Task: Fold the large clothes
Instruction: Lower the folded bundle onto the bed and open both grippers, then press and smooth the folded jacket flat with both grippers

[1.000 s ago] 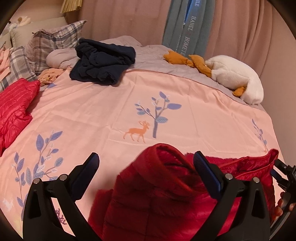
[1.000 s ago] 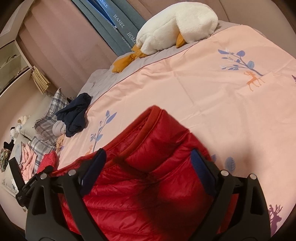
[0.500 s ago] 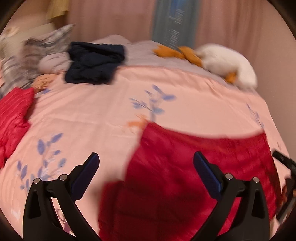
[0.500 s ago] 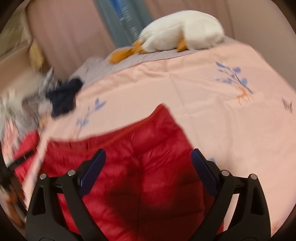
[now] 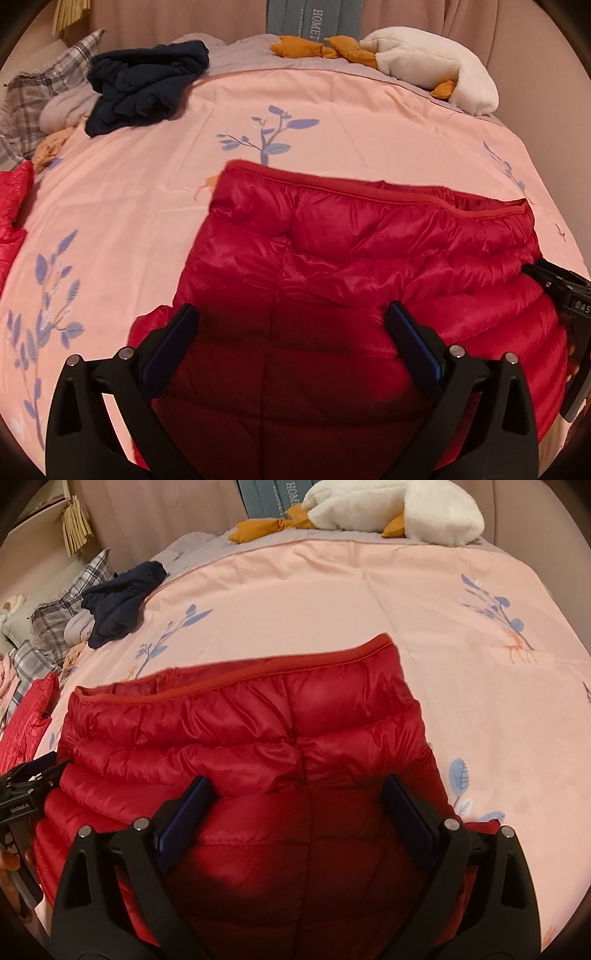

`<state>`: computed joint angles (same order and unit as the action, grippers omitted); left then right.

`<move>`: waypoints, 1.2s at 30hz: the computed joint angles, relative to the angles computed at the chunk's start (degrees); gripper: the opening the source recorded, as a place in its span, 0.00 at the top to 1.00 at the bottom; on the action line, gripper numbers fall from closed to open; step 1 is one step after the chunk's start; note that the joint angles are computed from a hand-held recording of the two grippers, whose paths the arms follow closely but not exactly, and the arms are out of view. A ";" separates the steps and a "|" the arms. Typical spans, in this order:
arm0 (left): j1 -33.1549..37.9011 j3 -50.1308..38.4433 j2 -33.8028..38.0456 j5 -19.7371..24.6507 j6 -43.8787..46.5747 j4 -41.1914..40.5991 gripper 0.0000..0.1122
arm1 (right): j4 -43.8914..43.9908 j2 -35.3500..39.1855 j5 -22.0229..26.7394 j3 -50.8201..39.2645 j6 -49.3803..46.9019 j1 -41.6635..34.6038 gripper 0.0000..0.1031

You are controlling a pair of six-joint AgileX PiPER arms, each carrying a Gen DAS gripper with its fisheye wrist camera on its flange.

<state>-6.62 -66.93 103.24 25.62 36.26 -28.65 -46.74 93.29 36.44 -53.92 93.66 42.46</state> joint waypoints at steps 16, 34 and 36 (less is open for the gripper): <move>-1.48 21.88 -14.49 -8.60 19.96 -18.42 0.10 | -6.52 2.30 13.93 -0.95 12.47 20.30 0.06; 4.47 28.51 -19.54 -5.10 25.85 -23.41 0.10 | -5.17 -2.69 18.57 5.35 23.95 28.57 0.05; 4.22 28.15 -18.83 -5.15 25.35 -22.65 0.10 | -5.04 -2.22 17.50 5.71 23.71 28.06 0.04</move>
